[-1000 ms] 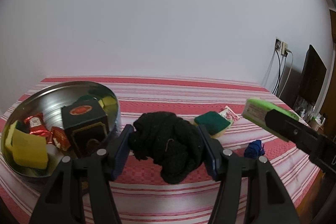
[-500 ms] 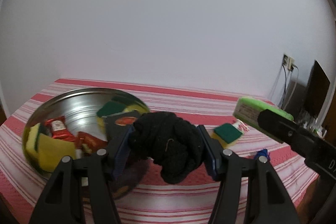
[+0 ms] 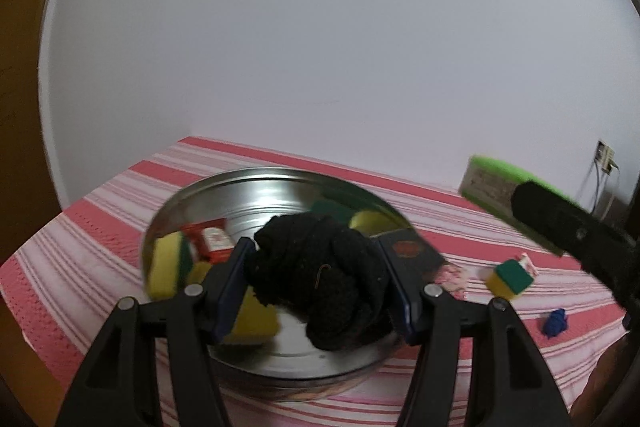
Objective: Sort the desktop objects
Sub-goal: 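Carry the black ball and green tissue pack with both tools over the tin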
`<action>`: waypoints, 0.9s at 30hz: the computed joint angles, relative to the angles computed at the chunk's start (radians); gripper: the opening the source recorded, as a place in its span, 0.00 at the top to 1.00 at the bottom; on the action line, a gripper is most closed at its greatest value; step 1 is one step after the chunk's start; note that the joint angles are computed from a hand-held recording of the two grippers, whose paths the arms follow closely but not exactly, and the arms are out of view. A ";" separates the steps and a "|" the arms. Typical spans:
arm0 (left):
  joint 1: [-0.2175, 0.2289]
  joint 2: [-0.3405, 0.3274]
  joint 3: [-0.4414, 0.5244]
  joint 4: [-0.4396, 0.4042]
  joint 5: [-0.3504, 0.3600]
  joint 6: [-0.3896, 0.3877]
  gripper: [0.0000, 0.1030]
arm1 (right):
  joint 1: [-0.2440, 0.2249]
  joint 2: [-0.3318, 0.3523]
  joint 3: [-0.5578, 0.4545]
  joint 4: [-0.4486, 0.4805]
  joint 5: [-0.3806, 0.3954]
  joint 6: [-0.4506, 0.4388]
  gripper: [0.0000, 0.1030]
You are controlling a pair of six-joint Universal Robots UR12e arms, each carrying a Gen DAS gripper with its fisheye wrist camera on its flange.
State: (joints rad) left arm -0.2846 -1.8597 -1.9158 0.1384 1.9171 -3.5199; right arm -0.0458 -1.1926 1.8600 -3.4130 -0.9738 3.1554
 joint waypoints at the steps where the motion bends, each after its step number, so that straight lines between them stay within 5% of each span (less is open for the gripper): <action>1: 0.004 0.002 -0.003 -0.003 0.005 -0.007 0.41 | 0.007 0.007 -0.012 0.004 0.002 -0.002 0.49; 19: 0.028 -0.008 0.012 -0.077 0.009 -0.050 0.41 | 0.071 0.091 -0.170 0.082 -0.044 -0.023 0.49; 27: 0.031 -0.022 0.039 -0.150 0.017 -0.052 0.41 | 0.103 0.139 -0.256 0.200 -0.096 -0.070 0.49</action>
